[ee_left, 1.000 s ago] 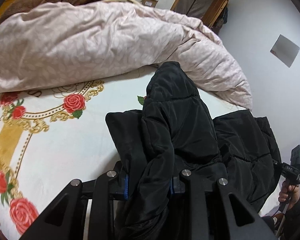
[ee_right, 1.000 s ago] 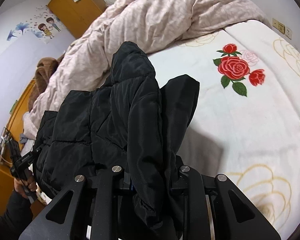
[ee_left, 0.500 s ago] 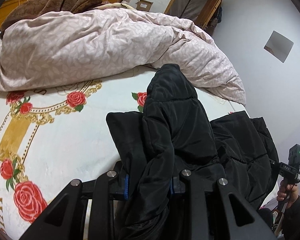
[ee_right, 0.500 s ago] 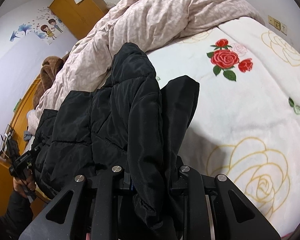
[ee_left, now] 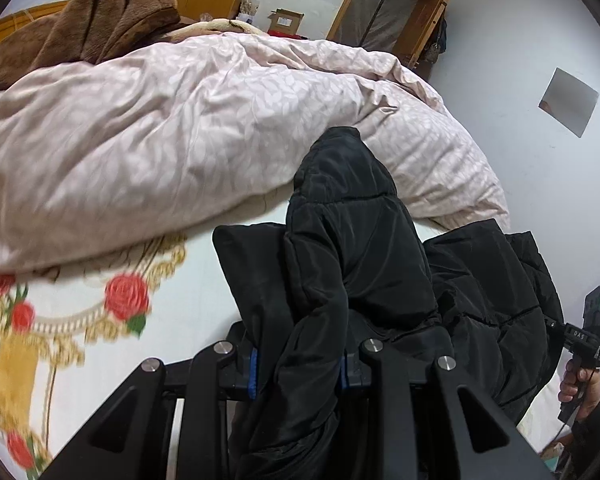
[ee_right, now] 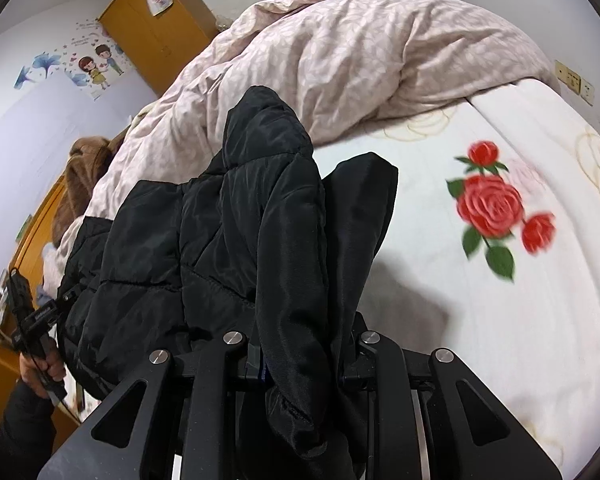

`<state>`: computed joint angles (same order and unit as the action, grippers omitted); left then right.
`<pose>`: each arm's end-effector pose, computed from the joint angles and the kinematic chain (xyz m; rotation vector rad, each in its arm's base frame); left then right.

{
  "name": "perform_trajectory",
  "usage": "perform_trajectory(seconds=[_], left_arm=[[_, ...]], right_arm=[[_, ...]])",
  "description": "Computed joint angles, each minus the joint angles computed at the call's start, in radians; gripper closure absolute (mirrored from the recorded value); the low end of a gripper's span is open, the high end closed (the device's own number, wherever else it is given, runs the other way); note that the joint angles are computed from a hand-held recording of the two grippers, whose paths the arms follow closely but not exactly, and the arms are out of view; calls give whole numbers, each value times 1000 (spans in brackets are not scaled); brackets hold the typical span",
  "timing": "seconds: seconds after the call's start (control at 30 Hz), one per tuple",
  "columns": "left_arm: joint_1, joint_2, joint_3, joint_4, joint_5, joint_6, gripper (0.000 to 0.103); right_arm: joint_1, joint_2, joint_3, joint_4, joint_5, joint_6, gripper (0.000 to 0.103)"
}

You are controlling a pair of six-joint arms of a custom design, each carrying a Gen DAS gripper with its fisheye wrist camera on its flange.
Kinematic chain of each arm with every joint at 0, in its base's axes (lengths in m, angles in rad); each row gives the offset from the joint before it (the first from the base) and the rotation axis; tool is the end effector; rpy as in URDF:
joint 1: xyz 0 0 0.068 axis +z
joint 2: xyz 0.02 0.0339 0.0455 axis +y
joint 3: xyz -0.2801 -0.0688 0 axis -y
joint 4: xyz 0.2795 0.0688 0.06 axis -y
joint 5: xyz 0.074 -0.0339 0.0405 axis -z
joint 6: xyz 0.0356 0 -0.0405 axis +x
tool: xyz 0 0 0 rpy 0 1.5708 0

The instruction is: Fold large clothes

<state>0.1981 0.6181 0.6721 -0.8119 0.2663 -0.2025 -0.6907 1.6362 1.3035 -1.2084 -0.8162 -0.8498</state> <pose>0.1453 0.0196 0.2763 -0.3294 2.2924 -0.3119 0.2670 -0.1871 0.2601 -0.2107 2.4442 0.7359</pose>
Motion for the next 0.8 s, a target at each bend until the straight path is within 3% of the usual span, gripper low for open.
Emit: perform_trajectory(seconds=[0.2, 0.3, 0.37, 0.47, 0.6, 0.8], left_arm=[[22, 237, -19, 242, -3, 16, 73], [20, 364, -73, 364, -38, 11, 71], [41, 430, -121, 435, -42, -4, 66], [95, 430, -204, 517, 5, -28, 56], [135, 360, -233, 489, 33, -34, 49], [183, 136, -216, 308, 14, -6, 49]], right_arm=[[136, 102, 31, 197, 37, 186, 78], [187, 175, 8, 309, 104, 258, 75], [200, 219, -13, 376, 153, 300, 66], [175, 268, -12, 387, 124, 319, 48], [155, 256, -2, 352, 120, 296, 43], [103, 131, -40, 348, 101, 278, 42]])
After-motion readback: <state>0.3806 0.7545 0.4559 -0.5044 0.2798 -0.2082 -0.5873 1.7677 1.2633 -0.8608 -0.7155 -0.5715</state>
